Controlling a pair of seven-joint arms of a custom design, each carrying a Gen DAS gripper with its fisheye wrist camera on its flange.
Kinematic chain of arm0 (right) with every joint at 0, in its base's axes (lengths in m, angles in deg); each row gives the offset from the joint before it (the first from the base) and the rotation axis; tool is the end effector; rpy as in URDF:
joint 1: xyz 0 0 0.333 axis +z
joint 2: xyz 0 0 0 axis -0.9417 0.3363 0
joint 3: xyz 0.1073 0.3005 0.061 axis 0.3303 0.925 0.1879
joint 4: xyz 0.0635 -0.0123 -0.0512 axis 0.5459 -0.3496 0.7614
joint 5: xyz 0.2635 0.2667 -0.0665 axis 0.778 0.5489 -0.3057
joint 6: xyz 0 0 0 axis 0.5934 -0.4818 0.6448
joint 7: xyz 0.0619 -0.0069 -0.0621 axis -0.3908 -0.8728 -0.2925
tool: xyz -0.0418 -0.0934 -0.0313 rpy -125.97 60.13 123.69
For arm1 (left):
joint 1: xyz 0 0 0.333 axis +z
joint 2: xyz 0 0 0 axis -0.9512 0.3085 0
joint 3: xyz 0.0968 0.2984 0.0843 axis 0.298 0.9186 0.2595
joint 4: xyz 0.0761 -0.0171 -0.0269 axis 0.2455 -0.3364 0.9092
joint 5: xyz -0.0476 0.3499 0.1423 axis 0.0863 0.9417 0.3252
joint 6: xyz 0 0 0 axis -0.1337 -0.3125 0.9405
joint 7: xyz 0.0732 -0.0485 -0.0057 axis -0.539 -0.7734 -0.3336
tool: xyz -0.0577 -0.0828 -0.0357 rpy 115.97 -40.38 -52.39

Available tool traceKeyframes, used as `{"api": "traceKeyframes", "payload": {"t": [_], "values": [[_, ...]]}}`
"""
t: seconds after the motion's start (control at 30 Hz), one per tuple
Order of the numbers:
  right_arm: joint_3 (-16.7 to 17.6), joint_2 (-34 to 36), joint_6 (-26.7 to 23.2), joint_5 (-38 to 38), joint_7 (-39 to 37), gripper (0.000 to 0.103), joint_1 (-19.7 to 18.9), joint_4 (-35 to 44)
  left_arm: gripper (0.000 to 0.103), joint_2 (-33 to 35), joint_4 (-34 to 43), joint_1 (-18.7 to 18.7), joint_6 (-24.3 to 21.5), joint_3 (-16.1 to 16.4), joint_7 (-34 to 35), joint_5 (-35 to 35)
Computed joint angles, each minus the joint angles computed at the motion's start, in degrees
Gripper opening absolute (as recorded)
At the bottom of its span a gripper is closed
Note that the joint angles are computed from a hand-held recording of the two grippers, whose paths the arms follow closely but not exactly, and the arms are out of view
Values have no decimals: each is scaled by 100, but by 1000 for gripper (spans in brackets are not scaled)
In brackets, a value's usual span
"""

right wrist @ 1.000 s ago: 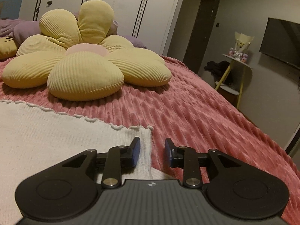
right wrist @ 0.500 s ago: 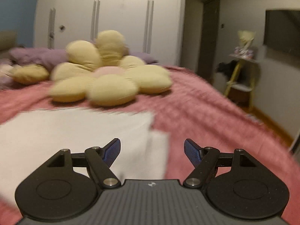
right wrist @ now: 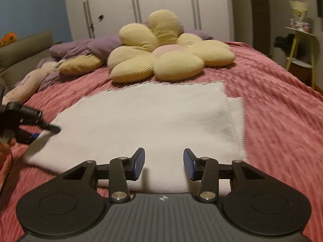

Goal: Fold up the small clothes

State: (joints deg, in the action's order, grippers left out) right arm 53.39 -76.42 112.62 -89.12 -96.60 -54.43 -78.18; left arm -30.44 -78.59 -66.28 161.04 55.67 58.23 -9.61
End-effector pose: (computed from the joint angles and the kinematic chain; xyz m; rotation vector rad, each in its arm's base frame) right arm 0.5169 0.2171 0.4320 -1.3555 1.9201 -0.7983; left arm 0.7837 -0.0620 0.4065 1.9792 -2.0079 1.0922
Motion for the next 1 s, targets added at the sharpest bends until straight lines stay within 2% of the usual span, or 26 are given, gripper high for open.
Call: {"api": "traceKeyframes", "payload": {"t": [0.13,0.23,0.37,0.47,0.53,0.6,0.63,0.67,0.7,0.73,0.8,0.83,0.9,0.97,1.0], "values": [[-22,46,100,108,-29,42,-3,3,23,-41,84,9,-104,-23,55,29],[-40,-13,89,65,39,42,-23,-62,22,-185,11,123,-125,-144,138,-218],[-38,-160,-20,35,109,42,-80,-202,21,-524,-190,96,-84,-308,307,-523],[-14,-287,-129,-84,286,42,-132,-326,21,-940,-593,-114,100,-430,850,-649],[1,-339,-174,-85,351,42,-175,-387,22,-1102,-771,-285,61,-486,1010,-760],[11,-382,-209,-43,384,42,-215,-443,23,-1195,-928,-585,125,-401,1015,-631],[15,-402,-210,-5,388,42,-234,-468,25,-1198,-984,-745,122,-350,968,-514],[21,-424,-203,7,417,42,-250,-494,33,-1163,-1025,-897,124,-307,925,-392],[23,-453,-183,1,448,42,-270,-526,35,-1122,-1042,-1002,73,-266,896,-271],[24,-479,-161,22,436,42,-289,-554,33,-1107,-1077,-1057,-83,-236,837,-179],[18,-528,-83,172,279,42,-332,-613,36,-1291,-1414,-875,-178,-359,1045,-483],[11,-556,-16,201,245,42,-361,-650,38,-1548,-1799,-656,-84,-481,1363,-888],[-39,-595,277,177,267,42,-458,-730,59,-2059,-2506,-380,316,-542,2088,-1595],[-86,-562,585,181,246,42,-562,-721,66,-2567,-3219,-355,1092,-408,2754,-1974],[-108,-508,728,112,280,42,-613,-653,68,-2680,-3399,-462,1389,-275,2801,-1883]]}}
